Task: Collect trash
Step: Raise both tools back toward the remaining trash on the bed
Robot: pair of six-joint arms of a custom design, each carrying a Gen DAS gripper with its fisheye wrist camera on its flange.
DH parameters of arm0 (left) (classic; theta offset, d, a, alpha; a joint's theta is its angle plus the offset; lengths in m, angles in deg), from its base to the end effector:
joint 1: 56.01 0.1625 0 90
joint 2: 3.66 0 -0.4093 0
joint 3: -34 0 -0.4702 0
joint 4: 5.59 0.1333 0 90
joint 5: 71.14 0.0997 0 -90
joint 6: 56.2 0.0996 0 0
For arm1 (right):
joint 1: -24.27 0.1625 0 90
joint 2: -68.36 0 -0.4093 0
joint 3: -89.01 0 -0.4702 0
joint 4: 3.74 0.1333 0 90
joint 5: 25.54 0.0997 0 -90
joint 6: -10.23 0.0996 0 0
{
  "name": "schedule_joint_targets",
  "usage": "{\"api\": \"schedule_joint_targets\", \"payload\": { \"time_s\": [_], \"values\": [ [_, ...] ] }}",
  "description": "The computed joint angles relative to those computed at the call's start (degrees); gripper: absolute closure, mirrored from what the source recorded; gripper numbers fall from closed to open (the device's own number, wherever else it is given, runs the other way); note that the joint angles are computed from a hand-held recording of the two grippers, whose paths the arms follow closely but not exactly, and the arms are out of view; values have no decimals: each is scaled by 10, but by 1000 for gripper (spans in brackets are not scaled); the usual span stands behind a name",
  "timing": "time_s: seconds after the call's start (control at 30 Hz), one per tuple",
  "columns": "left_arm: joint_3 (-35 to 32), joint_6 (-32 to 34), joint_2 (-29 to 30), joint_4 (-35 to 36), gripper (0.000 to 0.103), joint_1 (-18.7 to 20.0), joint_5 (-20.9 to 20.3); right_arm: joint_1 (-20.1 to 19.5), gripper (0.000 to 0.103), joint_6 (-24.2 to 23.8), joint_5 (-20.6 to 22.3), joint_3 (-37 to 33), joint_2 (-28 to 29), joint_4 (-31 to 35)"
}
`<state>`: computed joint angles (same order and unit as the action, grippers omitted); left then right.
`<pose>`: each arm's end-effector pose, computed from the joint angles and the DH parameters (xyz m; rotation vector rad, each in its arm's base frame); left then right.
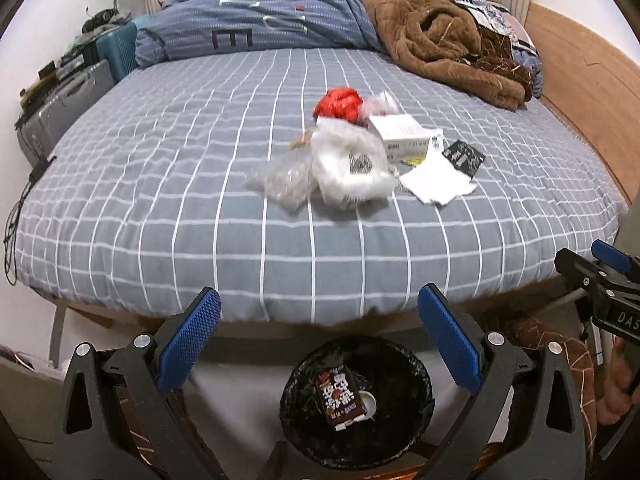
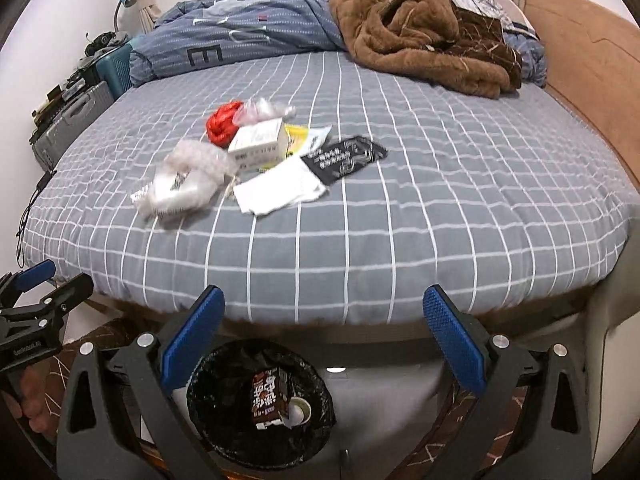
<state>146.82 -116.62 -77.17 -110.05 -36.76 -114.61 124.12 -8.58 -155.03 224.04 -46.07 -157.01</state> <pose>-0.4436 -0.3727 0.1530 0.4306 2.3064 -0.7017 0.1367 -0.3785 0.3808 0.2548 -2.2896 0.8244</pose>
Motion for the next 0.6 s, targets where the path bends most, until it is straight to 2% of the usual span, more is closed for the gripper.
{"api": "schedule_joint_targets", "payload": {
  "time_s": [0.3, 0.6],
  "values": [
    [-33, 29, 26, -24, 6, 15, 16, 16, 7, -16, -7, -38, 46, -25],
    [-70, 55, 54, -31, 7, 46, 23, 2, 7, -19, 3, -84, 98, -37]
  ]
}}
